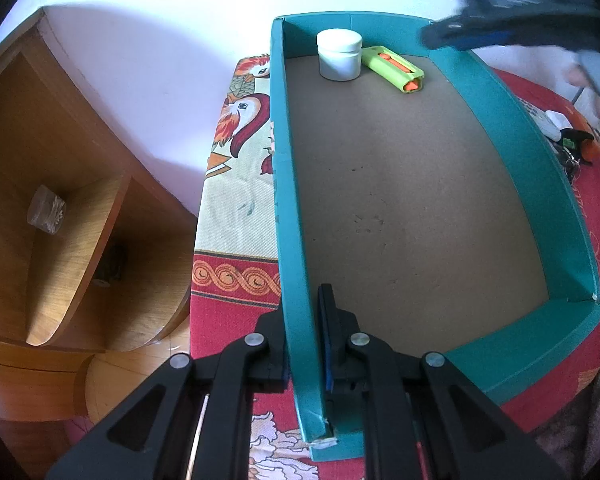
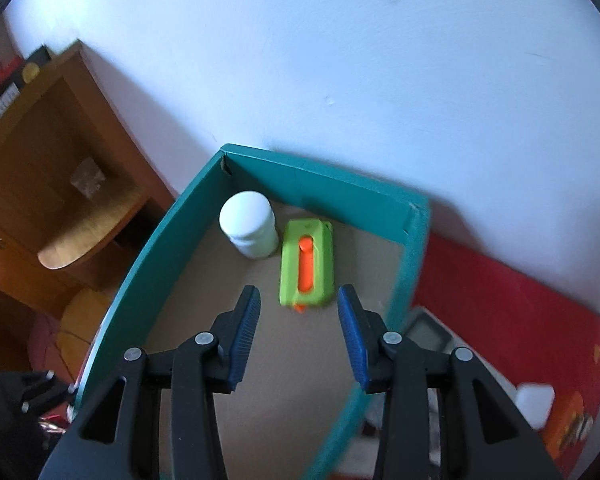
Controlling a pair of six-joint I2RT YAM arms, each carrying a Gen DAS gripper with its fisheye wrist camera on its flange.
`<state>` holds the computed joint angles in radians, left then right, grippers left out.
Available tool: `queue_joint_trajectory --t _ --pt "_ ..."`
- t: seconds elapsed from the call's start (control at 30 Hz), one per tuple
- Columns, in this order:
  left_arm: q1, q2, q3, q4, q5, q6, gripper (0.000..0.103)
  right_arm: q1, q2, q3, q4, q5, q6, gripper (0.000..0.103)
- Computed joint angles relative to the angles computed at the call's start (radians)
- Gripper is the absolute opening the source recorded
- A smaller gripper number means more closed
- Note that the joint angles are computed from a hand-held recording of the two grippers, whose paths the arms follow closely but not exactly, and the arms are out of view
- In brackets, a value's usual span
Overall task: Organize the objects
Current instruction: 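Place the green box cutter in the tray beside the jar, right gripper, then return the right gripper to the keys and grasp the key ring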
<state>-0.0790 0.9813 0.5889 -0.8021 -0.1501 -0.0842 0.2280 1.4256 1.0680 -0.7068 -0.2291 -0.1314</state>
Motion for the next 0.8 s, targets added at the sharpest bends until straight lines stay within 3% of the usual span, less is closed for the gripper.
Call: queue_joint_trajectory --t 0.17,0.4,0.5,0.57,0.8 --pt "0.017 -0.013 -0.008 -0.001 0.006 0.014 0.009 -0.114 -0.159 -0.089 -0.087 -0.043 -0.054 0.042" --pt "0.016 -0.013 -0.009 0.001 0.005 0.014 0.009 -0.388 -0.308 -0.183 -0.244 -0.092 -0.262 0.042" --pt "0.013 -0.012 -0.008 0.000 0.004 0.011 0.009 -0.452 -0.345 -0.225 -0.260 -0.093 -0.321 0.042" --pt "0.017 -0.015 -0.010 0.000 0.006 0.015 0.009 -0.553 -0.328 -0.221 -0.292 -0.117 -0.424 0.042" --pt "0.008 -0.013 -0.009 -0.001 0.002 0.006 0.009 -0.661 -0.336 -0.294 -0.274 -0.116 -0.475 0.042"
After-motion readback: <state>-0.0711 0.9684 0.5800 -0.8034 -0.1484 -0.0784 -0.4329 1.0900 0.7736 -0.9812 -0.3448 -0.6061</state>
